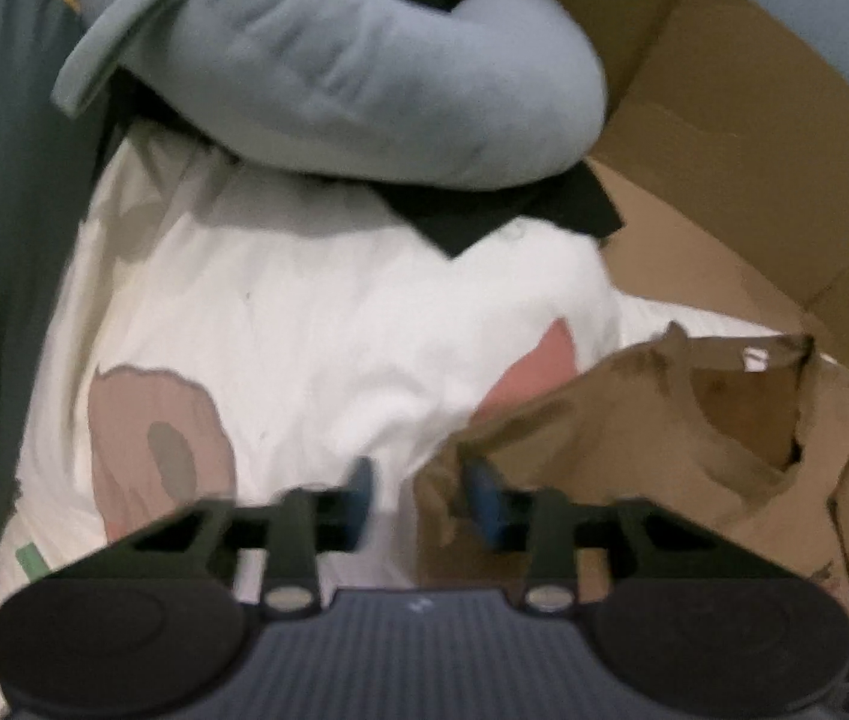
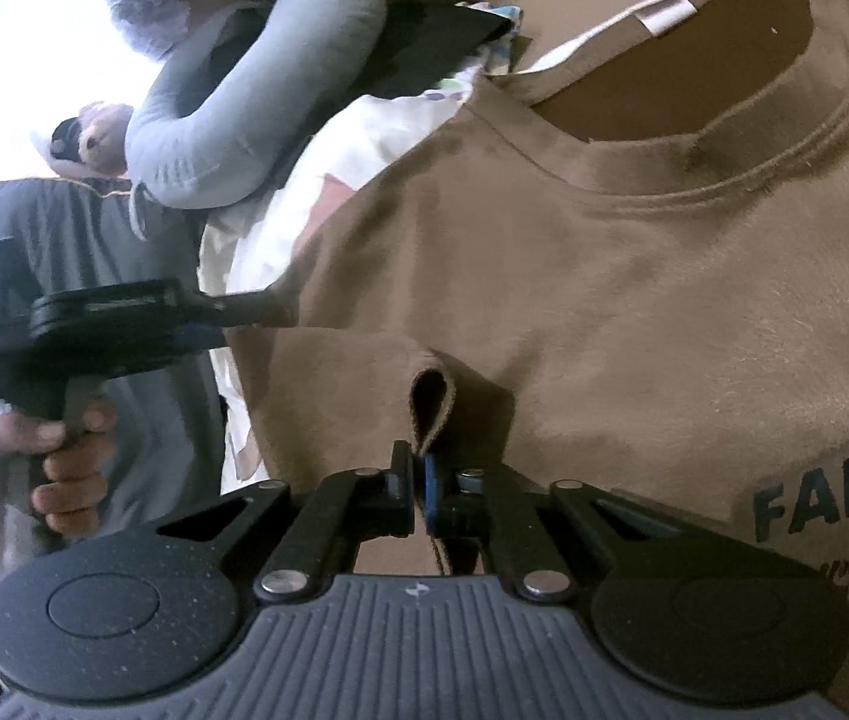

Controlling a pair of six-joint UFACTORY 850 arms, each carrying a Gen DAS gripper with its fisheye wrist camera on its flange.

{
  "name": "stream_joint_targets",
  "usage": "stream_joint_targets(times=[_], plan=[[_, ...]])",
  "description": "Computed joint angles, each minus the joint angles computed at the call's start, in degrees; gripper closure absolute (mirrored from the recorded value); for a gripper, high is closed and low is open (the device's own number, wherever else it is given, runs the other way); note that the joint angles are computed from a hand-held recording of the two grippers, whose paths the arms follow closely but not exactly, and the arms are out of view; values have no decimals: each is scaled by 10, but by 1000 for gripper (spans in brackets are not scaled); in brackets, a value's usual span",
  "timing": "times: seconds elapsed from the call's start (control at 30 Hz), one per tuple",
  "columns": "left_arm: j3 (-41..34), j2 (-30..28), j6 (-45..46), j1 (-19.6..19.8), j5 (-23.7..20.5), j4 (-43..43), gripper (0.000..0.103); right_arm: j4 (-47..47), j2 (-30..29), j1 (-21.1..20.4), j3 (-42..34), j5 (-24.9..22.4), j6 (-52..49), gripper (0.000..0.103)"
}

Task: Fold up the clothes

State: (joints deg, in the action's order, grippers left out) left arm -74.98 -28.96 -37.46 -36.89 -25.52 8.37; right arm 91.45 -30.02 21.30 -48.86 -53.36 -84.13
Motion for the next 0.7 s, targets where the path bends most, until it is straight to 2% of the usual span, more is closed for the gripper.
stream_joint_targets(times=[0.2,0.47,0.57,0.6,0.63,0.7], plan=[[-18,-9,-53,-7,-25,66,97,-27,14,-12,5,-13,1,103],[-40,-31,-95,-13,-45,107,94,-26,20,-20,9,12,9,103],[-32,-22,-125,-12,-32,119,87,-30,14,-16,6,26,22,103],[-23,-12,-153,-12,-20,142,80,-28,13,-15,7,29,23,103],[-13,-1,-175,-12,-9,161,67,-26,12,-14,7,32,25,102],[10,21,-213,-11,17,201,52,-20,9,-13,8,36,26,99]])
